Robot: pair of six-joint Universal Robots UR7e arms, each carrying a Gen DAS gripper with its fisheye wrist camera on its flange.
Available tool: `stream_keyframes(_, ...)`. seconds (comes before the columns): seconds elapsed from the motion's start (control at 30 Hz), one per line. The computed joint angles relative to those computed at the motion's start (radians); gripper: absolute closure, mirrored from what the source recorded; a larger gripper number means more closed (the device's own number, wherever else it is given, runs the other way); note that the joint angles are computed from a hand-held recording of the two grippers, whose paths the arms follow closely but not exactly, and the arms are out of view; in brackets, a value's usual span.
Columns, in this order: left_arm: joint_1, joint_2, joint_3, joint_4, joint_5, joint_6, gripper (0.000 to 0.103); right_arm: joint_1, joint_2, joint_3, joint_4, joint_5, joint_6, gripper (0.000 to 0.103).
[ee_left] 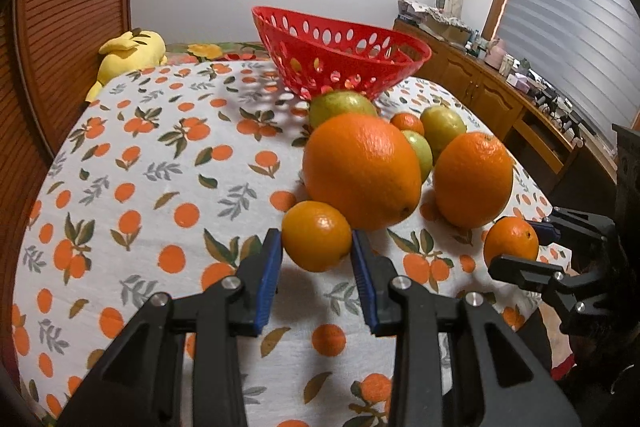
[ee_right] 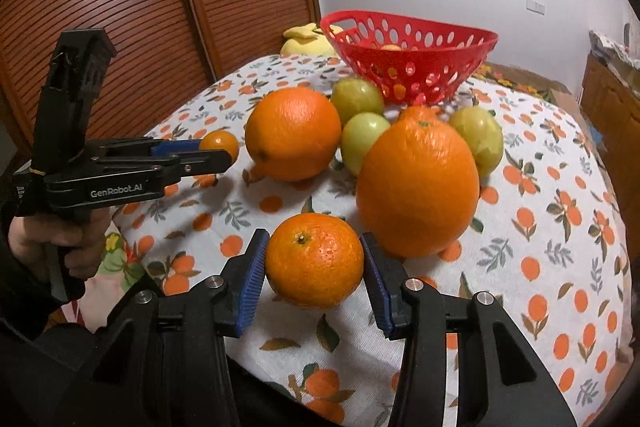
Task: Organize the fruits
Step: 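Grasp a small orange with the left tool while the right tool grasps a tangerine, then lower the small orange into the red basket with the left tool while the right tool releases the tangerine there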
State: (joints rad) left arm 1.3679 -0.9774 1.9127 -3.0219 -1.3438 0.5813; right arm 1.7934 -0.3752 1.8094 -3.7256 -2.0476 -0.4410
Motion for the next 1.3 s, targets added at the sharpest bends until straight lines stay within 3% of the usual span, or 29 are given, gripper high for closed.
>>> stream_keyframes(0.7, -0.064, -0.007, -0.028, -0.027, -0.030, 0.016, 0.069, 0.011, -0.068, -0.031, -0.041, -0.006, -0.048, 0.057)
stream_keyframes(1.3, -0.112, 0.069, -0.129, -0.022, -0.040, 0.054, 0.069, 0.001, -0.112, -0.107, 0.000, -0.001, -0.120, 0.057)
